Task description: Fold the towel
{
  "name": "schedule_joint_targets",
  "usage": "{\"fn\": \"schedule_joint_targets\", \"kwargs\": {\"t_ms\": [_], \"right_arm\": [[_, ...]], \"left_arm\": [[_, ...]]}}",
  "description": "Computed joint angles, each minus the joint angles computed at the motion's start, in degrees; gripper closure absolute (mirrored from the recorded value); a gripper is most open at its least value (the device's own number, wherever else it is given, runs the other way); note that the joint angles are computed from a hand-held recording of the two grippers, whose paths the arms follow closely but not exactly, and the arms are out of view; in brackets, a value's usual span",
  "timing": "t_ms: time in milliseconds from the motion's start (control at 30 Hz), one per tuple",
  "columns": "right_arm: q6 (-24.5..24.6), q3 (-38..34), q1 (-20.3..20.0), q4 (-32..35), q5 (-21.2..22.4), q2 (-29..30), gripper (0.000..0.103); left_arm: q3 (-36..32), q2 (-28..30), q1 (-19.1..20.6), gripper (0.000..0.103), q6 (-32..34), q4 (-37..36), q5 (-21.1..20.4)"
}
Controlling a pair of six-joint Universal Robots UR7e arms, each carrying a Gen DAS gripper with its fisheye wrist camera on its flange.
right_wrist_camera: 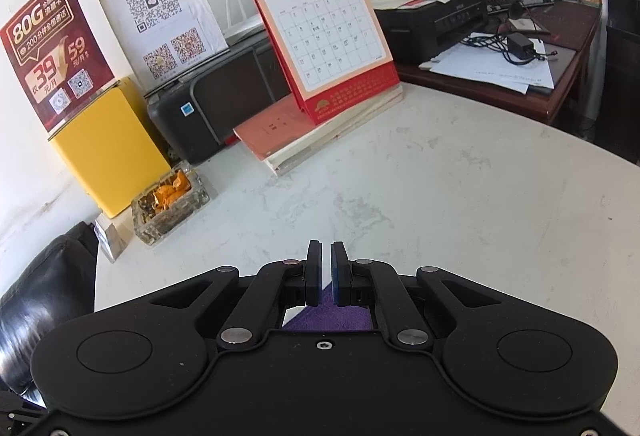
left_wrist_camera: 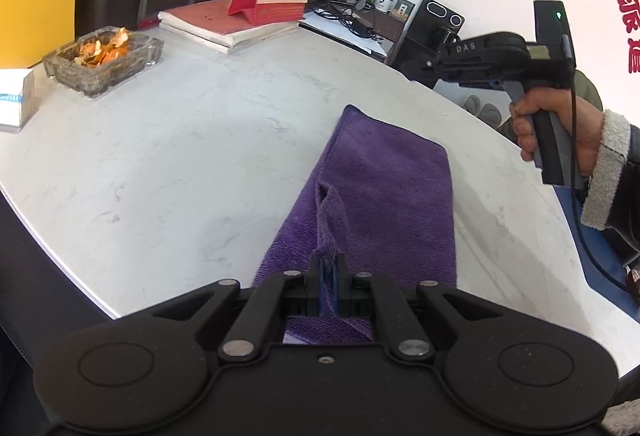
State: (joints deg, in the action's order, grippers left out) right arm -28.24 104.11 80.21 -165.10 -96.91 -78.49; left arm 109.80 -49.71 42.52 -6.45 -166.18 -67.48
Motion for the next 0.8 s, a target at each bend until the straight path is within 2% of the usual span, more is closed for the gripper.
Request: {"fn": "schedule_joint_targets", "kwargs": {"t_ms": [167,400,533,800], "right_arm": [[-0.4,1.9,-0.5,4.1,-0.8,-0.6,0.099],[-4.1,7.7,-0.7,7.4,-5.5,-2.7,0.099],[-6.6,9.9,-0.3,6.5,-7.9,-3.0,0.099],[-7.9,9.7,0.3,6.7,-9.0,-2.8,0.099]], "left_arm": [[-0.5,0.4,0.8,0.099,-0.1,0.0,0.3],[-0.9,1.2,1.5,0.099,-1.3,0.0,1.4],[-0.9,1.4,2.1,0.099,-2.2,0.5,2.0],[-1.4,1.9,3.2,0.099,-4.0,2.2,2.5]]}}
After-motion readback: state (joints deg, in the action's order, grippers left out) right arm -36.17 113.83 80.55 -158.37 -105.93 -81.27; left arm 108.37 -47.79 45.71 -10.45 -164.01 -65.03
